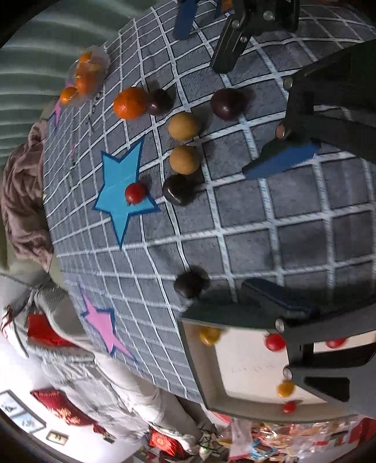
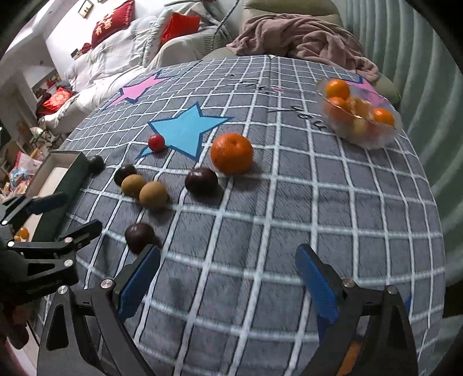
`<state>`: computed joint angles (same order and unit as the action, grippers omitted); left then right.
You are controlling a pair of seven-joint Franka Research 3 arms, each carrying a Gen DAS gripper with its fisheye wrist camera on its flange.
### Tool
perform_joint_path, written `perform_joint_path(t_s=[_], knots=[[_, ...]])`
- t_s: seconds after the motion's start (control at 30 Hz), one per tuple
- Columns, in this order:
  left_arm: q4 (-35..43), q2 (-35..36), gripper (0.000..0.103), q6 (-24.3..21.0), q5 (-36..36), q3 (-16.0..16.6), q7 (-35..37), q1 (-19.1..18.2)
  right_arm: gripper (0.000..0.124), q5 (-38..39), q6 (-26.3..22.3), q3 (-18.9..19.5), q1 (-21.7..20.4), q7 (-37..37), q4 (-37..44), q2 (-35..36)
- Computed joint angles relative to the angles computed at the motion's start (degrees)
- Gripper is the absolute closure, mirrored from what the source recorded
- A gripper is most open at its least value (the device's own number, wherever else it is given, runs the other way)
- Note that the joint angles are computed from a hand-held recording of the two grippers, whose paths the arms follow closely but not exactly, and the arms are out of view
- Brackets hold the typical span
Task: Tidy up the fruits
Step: 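Move both open tools back over the dark plums on the tablecloth, then grasp a dark plum with the left tool while the right tool grasps another dark plum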
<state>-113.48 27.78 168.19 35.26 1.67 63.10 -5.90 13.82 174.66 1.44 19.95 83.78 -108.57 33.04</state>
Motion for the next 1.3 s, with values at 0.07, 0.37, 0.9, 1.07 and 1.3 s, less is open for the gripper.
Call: perform_joint_path(t_s=[0.07, 0.37, 0.9, 1.07, 1.3], knots=[[1.88, 1.34, 0.031, 0.11, 0.47, 0.40, -0.24, -0.54, 0.038, -0.09, -0.36, 0.28, -0.21, -0.29, 1.84, 1.25], [8.48, 6.02, 0.031, 0.59, -3.03, -1.93, 5.20, 1.08, 0.052, -0.60, -1.13, 0.35, 0.42, -0.89, 9.10, 5.86], [5.69, 5.40, 0.077, 4.62, -10.61, -5.26, 12.48, 2.95, 0.093, 10.33, 3.25, 16.29, -13.69, -13.57, 0.58, 1.48], [-2.17, 0.68, 0.077, 7.57, -10.06, -3.10, 10.40, 1.49, 0.093, 15.14, 3.94, 20.89, -18.22, -17.28, -4.99, -1.62], [-13.56, -6.21, 0.077, 10.93, -10.99, -3.61, 8.33, 2.61, 0.093, 20.45, 5.73, 25.51, -21.54, -21.95, -12.09, -5.43]])
